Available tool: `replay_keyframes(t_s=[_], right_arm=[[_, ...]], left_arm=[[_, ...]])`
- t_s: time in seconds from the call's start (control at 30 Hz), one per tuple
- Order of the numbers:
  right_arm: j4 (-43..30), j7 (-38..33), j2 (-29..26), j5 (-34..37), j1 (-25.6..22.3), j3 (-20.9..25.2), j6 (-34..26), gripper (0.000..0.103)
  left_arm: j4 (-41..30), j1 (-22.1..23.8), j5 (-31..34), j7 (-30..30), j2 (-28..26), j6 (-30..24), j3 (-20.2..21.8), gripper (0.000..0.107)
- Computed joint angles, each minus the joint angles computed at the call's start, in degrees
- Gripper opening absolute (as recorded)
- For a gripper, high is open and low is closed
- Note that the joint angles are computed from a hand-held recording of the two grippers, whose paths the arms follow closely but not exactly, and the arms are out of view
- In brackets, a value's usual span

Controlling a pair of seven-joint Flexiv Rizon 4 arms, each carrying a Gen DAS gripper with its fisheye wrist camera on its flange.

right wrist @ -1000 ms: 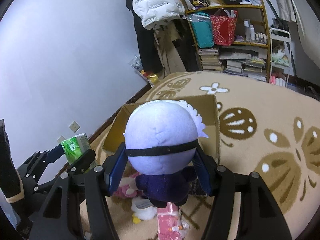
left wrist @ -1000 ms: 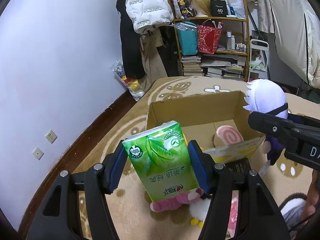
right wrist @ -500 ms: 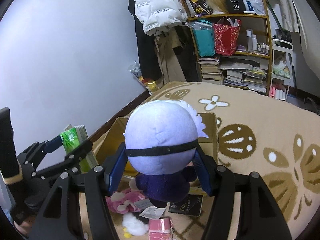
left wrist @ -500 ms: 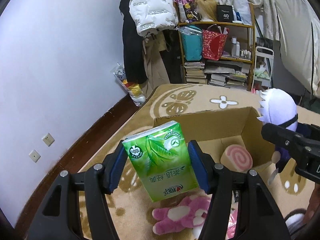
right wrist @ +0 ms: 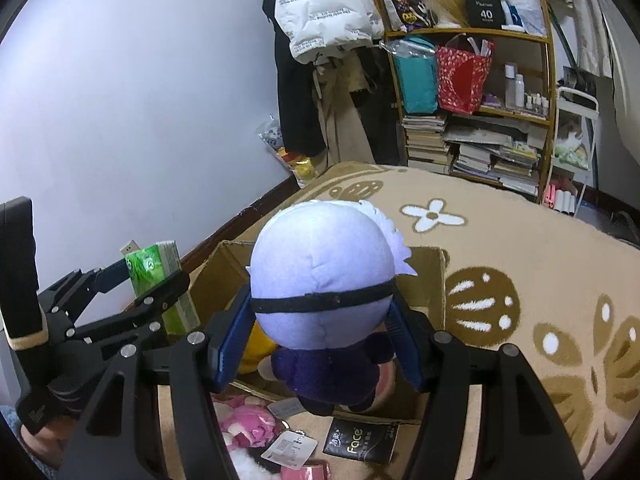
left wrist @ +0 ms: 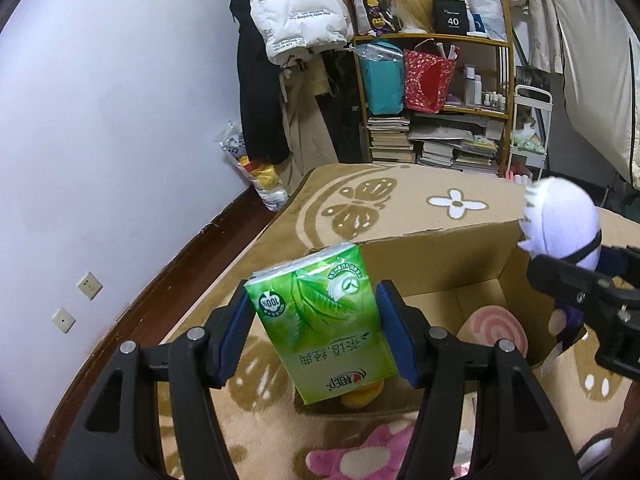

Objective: Organize soft objects

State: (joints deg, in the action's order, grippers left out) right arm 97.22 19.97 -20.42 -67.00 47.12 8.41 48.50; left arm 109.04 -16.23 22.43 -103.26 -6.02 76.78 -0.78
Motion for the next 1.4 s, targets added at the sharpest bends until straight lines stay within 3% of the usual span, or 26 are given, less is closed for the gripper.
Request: replay_keyframes(t_s=[0.4,0.7,0.87,0.97,1.1,1.23,1.3,1.4], right_arm=[[1.6,1.7,-0.9,3.7,-1.2,0.0,2.2,0.068],[1.4,0.8,-1.4,5.9,-0.7,-0.2,2.0,0.069],[1.6,0.8,-1.4,7.1,-0.6,-0.2,1.9,0.069],[1.5,0.8,-1.4,7.5,-0.6,-0.2,2.0,0.074],[1.5,0.7,-1.1,7.4,-0.2,-0.2,1.1,0.090],[1.5,0.9,-0.7,6.8,-0.1,-0.1,0.7,0.094],[1.4,1.1,-0.4,6.3,0.2,-0.1,-0.2,0.101],[1.5,1.6,0.1,4.7,0.3,0.0,-0.7,0.103]], left_arm=[[1.3,-0.5,-5.9,6.3,-2.6,0.6,-0.5,0.061],[1.7,-1.4,-4.6,5.3,-2.3,2.1,0.8,0.061],[2.4,-0.8,-7.2,7.3,-2.2,2.0,0.0,0.061],[1.9,-1.3,-5.5,6.2,-2.1,1.1,0.7,0.062],[0.2,-2.3,0.8,1.1,-1.6,-0.5,2.2,0.076],[-0.7,-2.1,5.4,-2.6,-0.8,-1.5,2.3,0.080],[-1.7,-2.4,9.7,-6.7,-0.4,-2.5,2.7,0.097],[-2.3,-1.9,13.8,-10.5,0.2,-2.6,2.5,0.102]])
